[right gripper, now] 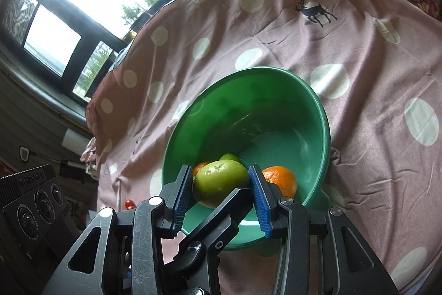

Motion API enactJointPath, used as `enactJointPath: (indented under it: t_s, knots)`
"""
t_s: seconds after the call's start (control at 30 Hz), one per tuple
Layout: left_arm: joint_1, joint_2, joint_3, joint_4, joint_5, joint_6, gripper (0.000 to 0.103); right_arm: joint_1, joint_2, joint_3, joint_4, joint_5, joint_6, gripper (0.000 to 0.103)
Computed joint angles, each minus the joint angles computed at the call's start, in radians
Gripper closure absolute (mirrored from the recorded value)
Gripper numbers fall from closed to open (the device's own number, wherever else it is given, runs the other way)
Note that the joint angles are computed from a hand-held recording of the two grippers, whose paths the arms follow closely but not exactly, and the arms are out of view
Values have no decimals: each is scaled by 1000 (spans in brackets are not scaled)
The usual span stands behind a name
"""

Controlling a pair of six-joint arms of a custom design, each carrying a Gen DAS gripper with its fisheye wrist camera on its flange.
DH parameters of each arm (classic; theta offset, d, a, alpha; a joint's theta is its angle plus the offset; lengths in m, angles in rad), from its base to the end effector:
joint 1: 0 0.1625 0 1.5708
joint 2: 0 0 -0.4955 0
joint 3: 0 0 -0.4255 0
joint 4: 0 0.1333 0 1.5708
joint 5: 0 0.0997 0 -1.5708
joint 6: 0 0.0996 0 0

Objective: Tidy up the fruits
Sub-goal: 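Carry the green tomato in the right gripper over the green bowl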

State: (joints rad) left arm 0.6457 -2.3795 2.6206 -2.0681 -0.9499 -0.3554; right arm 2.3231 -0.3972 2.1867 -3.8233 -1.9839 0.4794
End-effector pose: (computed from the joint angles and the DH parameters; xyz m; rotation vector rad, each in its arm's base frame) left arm -0.0221 -0.2561 0.3499 0.6475 2.6059 -0.7913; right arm 0.4061 -0.2973 -0.0983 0.2553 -2.9235 0.9188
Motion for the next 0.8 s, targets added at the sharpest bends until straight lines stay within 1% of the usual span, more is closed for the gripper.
enactJointPath:
  t_s: [0.57,0.8]
  knots:
    - [75,56,15,-107,-62,49,58,-7,-8,-4,55,-26,24,57]
    - [81,63,17,-114,-67,48,58,-8,-8,-6,66,-29,31,57]
